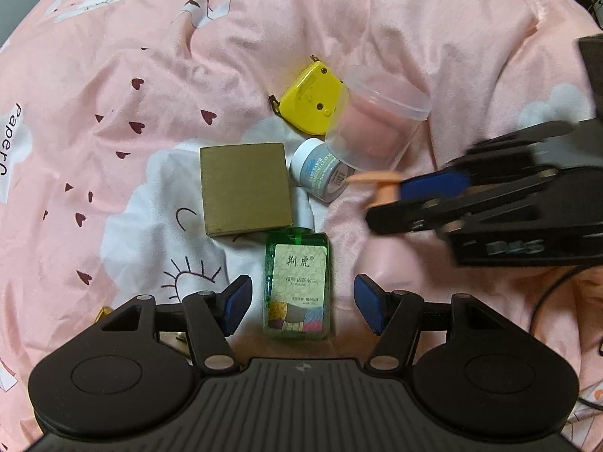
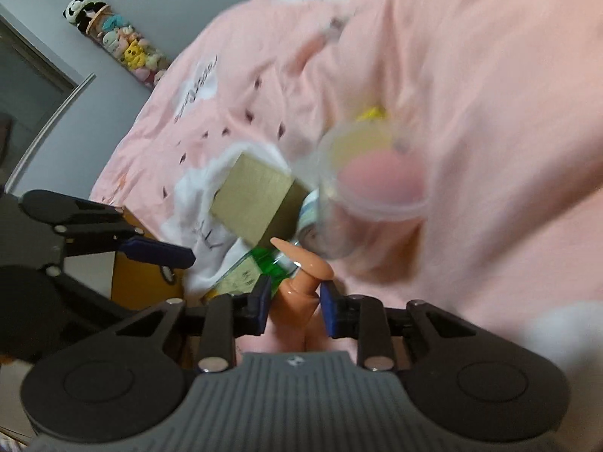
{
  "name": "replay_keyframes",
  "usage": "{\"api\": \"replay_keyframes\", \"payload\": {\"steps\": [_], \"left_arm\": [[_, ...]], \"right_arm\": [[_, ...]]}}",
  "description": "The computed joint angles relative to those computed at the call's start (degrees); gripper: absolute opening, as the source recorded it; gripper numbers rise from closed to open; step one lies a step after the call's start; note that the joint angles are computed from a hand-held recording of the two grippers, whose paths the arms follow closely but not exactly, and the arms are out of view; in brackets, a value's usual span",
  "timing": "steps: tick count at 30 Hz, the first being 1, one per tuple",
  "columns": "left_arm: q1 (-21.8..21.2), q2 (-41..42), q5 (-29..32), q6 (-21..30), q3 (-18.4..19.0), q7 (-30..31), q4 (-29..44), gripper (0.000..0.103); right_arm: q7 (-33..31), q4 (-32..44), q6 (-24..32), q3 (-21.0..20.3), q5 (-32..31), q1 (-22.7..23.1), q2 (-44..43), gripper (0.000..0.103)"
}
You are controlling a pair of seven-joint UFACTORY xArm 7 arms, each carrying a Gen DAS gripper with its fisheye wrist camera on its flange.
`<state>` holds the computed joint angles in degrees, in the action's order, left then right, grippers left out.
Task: Organize rigid objects
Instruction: 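Grasp the peach pump bottle with the right tool while the left tool grasps the green spray bottle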
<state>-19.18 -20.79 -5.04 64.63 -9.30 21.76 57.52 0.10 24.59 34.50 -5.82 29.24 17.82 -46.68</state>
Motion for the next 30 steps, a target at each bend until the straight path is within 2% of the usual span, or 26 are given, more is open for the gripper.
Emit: {"api": "replay_keyframes", "payload": {"steps": [6,12,15,17,18,21,25,30], "left_arm": [[-0.10,6.60,3.70,2.84,-1.93,-3.21,4.20,0.074],[-1.04,13.09,7.34,5.43,-2.63,-5.78,8.88,0.073],[-1.63,15.09,8.37,5.26,-2.66,-7.13,9.93,0.068],[-1.81,15.71,8.08,5.05,-2.38,-8.07,10.08,0.059],[-1.92,15.67,7.57,4.95,-2.27,-8.31,10.04,0.053],[-2.09,13.85,7.36,3.29,-2.04,-7.97,8.28,0.051],[-1.60,9.17,5.70,0.18,-1.37,-8.44,3.97,0.051],[-1.16,0.65,0.18,-3.46,0.19,-8.36,-2.87,0.051]], "right_arm": [[0.47,-0.80,3.96,-4.32,2.11,-2.18,-1.26,0.027],[-2.55,-0.83,3.80,-5.16,5.16,-2.05,0.19,0.027],[-3.19,-0.57,3.47,-5.12,6.65,-2.23,1.66,0.027],[-3.93,-0.55,3.43,-5.20,7.51,-2.26,2.15,0.027],[-4.13,-0.51,3.38,-4.98,7.76,-2.36,2.36,0.027],[-4.46,-0.61,3.66,-4.46,8.03,-2.94,1.86,0.027],[-4.38,-0.94,3.30,-3.08,7.67,-3.22,0.50,0.027],[-3.87,-1.46,2.86,-1.62,5.29,-3.55,-2.56,0.027]]}}
